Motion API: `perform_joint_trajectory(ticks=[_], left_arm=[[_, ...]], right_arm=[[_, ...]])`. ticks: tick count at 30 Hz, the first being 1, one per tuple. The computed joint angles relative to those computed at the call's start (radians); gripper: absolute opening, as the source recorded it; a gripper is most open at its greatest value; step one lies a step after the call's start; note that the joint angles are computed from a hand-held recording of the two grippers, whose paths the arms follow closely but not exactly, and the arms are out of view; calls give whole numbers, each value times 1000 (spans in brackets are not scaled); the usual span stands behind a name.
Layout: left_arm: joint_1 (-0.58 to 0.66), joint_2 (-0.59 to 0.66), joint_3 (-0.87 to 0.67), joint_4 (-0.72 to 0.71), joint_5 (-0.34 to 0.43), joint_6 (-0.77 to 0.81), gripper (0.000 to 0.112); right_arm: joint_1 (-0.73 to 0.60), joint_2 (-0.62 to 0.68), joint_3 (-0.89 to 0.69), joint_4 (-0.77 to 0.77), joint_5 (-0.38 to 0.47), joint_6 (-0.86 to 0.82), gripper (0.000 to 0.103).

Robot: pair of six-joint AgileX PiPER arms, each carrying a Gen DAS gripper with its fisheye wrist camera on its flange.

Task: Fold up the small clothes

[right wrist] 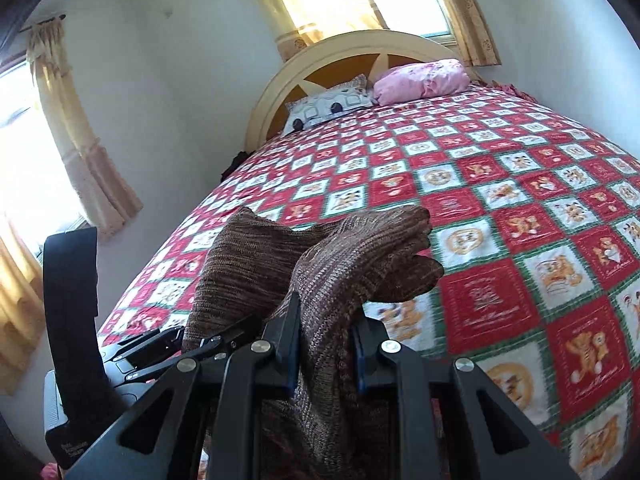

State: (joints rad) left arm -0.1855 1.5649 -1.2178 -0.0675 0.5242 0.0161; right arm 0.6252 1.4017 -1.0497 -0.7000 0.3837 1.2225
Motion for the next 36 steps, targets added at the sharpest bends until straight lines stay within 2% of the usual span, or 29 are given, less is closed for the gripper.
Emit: perform_joint_trajectory(ticks=[7, 17, 28, 36], left_arm=[[101, -70, 72, -78, -15, 97, 30], [279, -100, 106, -193, -16, 232, 30], [413, -46, 75, -259, -27, 312, 30], [434, 45, 4, -237, -35, 294, 29]], right_arm=[[97, 39, -54, -28, 30, 50, 21], [176, 187, -207, 65, 18, -45, 21], [209, 366, -423, 200, 33, -227, 21], [184, 474, -534, 315, 23, -377, 21]])
